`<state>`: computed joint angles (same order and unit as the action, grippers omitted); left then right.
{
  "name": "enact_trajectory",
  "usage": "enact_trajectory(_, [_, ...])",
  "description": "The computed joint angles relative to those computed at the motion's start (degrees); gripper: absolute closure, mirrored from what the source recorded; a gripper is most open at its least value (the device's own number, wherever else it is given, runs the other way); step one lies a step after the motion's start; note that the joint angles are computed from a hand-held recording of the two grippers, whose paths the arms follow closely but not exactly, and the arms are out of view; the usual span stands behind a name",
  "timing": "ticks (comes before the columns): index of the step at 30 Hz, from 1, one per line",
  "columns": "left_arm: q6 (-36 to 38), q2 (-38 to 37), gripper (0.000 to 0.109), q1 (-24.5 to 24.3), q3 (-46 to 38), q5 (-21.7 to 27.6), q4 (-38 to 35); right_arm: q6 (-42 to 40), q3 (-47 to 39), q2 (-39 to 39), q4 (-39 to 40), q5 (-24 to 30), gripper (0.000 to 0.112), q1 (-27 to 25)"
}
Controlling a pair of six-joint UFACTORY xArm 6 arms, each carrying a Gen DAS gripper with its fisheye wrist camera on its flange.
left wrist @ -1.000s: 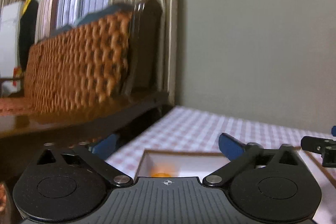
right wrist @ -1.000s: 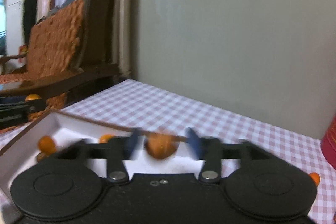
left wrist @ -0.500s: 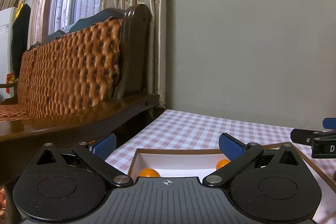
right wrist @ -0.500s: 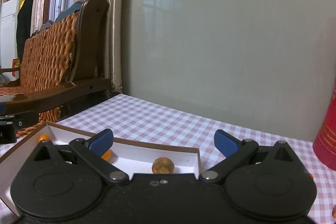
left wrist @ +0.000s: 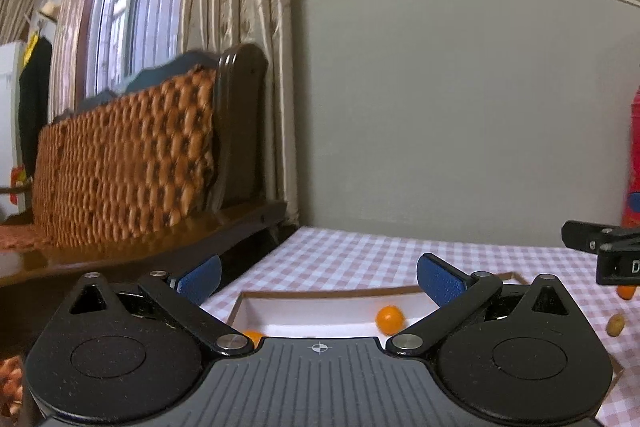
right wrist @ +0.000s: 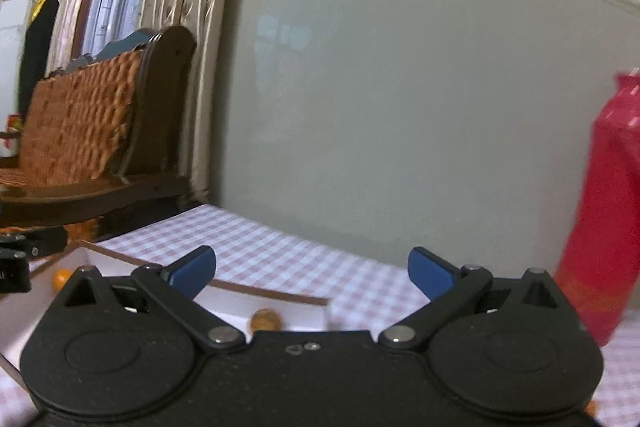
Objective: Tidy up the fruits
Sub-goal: 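Move both open tools back toward the remaining fruits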
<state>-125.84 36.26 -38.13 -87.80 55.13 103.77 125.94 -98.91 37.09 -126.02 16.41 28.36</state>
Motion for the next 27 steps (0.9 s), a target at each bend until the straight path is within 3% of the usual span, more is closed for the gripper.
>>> enact_trajectory(5, [-2.2, -0.6, 0.006, -2.8, 0.7, 3.7, 1.3, 8.6, 6.4, -4.3, -4.4, 3.8, 0.015, 0.0])
enact_trajectory(7, [-2.7, -0.6, 0.006, -4.1, 1.0, 5.1, 1.2, 10.6, 7.4, -5.5, -5.7, 1.5, 0.015, -0.8])
enact_trajectory(9, [-2.1, -0.9, 0.006, -5.1, 1.6, 5.3, 0.8, 7.5, 8.8, -6.7, -2.4, -0.7, 0.015, -1.7])
enact_trajectory(11, [-2.4, -1.8, 0.006, -5.6, 2.7, 3.3, 0.7, 6.5, 9.7, -7.5, -1.6, -3.7, 0.015, -2.6])
enact_trajectory(13, [-2.4, -2.3, 0.006, -6.0, 3.3, 1.4, 0.3, 13.3, 10.6, -8.7, -7.9, -6.1, 0.015, -3.0])
enact_trajectory(25, [2.0, 0.2, 0.006, -9.7, -0.5, -2.6, 5.0, 12.4, 30.8, -23.7, -10.6, 2.2, 0.017, -2.5])
enact_trajectory(27, [1.3, 0.6, 0.006, -9.3, -1.5, -6.0, 6.2, 13.8, 33.5, -25.8, -11.5, 2.9, 0.017, -3.1])
